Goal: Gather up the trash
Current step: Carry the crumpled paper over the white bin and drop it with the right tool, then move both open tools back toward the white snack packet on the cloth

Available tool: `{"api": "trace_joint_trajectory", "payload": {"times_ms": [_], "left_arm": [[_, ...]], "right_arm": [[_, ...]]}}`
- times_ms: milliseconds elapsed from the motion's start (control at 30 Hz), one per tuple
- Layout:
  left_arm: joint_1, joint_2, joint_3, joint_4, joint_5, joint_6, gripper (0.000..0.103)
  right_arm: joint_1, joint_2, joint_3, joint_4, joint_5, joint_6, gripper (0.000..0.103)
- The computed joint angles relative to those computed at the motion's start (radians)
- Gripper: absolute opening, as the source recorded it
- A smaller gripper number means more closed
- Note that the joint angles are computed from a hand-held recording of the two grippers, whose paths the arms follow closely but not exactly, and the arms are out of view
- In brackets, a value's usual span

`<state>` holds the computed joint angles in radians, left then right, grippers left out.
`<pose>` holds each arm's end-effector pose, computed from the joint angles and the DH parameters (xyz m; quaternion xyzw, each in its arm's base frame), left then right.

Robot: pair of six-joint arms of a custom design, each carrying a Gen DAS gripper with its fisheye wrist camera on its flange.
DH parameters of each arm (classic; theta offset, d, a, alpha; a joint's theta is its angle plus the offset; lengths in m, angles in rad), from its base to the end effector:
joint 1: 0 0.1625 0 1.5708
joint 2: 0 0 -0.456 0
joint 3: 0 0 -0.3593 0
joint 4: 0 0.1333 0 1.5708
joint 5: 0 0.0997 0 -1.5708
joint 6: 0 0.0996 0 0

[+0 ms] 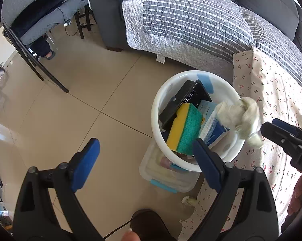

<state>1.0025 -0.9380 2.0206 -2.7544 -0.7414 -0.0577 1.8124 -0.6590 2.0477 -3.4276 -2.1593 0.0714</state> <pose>-0.1186 -0.5699 0.1560 0.2112 0.8896 -0.1679 0.3686 0.2078 -0.5172 0.0594 0.0121 -0.9333 0.2632 0.2441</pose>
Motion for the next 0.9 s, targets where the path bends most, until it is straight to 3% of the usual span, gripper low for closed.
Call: {"api": "trace_joint_trajectory", "payload": {"times_ms": [100, 233, 533, 567, 733, 900], "left_arm": [[-0.004, -0.001, 0.004, -0.005, -0.004, 0.005, 0.093], [-0.014, -0.002, 0.006, -0.011, -0.017, 0.016, 0.093], [-0.058, 0.002, 0.040, -0.028, -0.036, 0.020, 0.094], [-0.063, 0.003, 0.040, -0.022, -0.043, 0.018, 0.098], [-0.102, 0.022, 0.052, -0.017, -0.057, 0.014, 0.102], [-0.152, 0.052, 0.067, -0.028, -0.083, 0.005, 0.102]], "right_arm": [[0.001, -0.021, 0.033, -0.046, 0.014, -0.003, 0.071], [0.007, -0.067, 0.081, -0.039, -0.029, 0.023, 0.071], [-0.005, -0.231, 0.273, -0.056, -0.185, 0.090, 0.076], [-0.009, -0.252, 0.300, -0.065, -0.199, 0.095, 0.077], [-0.047, -0.373, 0.426, -0.051, -0.299, 0.154, 0.083], [-0.120, -0.514, 0.540, -0.061, -0.340, 0.209, 0.084]]}}
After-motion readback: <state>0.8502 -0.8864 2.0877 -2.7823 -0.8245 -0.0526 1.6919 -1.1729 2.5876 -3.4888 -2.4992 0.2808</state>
